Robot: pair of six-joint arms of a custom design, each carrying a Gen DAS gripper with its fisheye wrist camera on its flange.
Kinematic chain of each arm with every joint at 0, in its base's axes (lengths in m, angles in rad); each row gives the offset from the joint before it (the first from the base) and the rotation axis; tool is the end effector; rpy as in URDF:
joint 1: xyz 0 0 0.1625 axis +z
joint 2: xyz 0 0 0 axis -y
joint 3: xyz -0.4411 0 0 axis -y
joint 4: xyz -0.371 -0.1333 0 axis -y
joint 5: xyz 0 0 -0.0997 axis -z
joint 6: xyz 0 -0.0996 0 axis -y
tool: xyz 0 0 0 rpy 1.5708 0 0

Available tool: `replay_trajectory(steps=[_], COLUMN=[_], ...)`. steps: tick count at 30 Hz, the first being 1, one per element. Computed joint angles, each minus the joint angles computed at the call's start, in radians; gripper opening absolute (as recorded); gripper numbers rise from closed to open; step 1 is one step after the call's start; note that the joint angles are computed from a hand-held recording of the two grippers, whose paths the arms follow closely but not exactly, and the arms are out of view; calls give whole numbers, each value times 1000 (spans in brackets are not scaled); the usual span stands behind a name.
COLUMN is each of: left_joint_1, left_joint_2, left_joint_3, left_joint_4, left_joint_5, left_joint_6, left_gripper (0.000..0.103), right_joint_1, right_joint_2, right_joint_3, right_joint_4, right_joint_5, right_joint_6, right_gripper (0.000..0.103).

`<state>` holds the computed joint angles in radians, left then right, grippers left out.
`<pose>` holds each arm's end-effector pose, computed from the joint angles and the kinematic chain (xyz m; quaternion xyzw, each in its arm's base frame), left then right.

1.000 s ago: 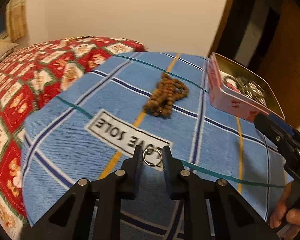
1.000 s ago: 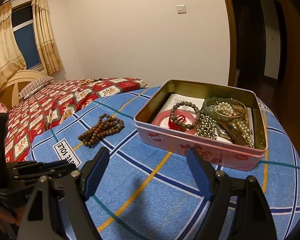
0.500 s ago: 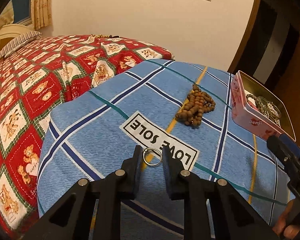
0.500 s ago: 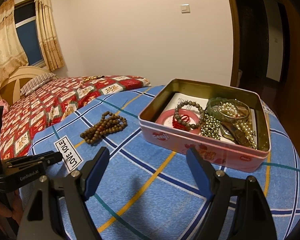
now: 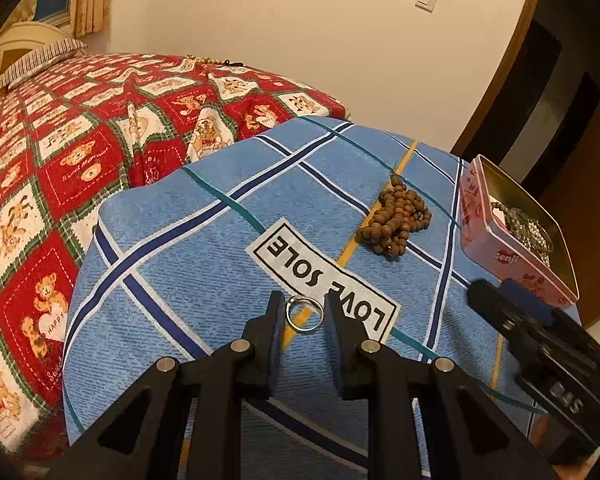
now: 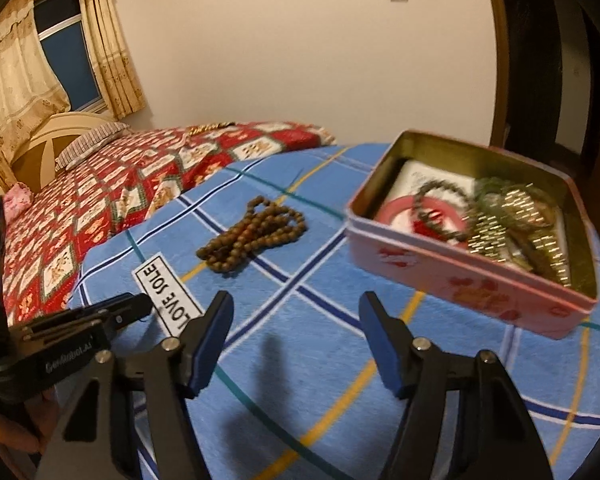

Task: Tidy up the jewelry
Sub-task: 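Grasp the brown wooden bead strand with the right tool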

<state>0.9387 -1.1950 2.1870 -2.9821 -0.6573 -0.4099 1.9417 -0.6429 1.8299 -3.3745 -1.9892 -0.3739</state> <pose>-0.1128 -0.5131 0.2473 0.0061 0.8826 -0.3767 0.2812 0.3134 -0.5497 0.0664 0.2804 -0.8911 0.2966 0.1983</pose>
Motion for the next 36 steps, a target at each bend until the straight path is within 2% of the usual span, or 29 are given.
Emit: replay_trajectory(steps=[8,14,17,19,20,22,27,36], left_joint_1=[10,10,12,12,12,11,9,-4], left_joint_2=[-7,-6,-6,-6,-5,-3,0,9], left_joint_3=[-2,-5,-6,-7,-8,-10,-13,-20], left_joint_4=[0,8,12,14,17,22,29,65], left_joint_5=[-24,-22,-25,-25,-22,-18,-11,25], left_joint_6=[-10,-12,-14,-14,-14,-14,-15,-18], left_gripper=[20,20,20,20,20,20,20,20], right_joint_1=[-8,5,24,36,39,38,37,15], right_joint_2=[48,126,175,189,188,180,133,19], right_joint_3=[-126,-279,-332,-350,-348,-336,-248,-63], right_joint_4=[154,282,268,286,288,294,263,197], right_joint_5=[42,2,-71,-110,-120,-121,-131,-91], right_joint_6=[141,214,144,103,78,41,-32,-68], right_gripper=[69,70,71,57,54,39,36,36])
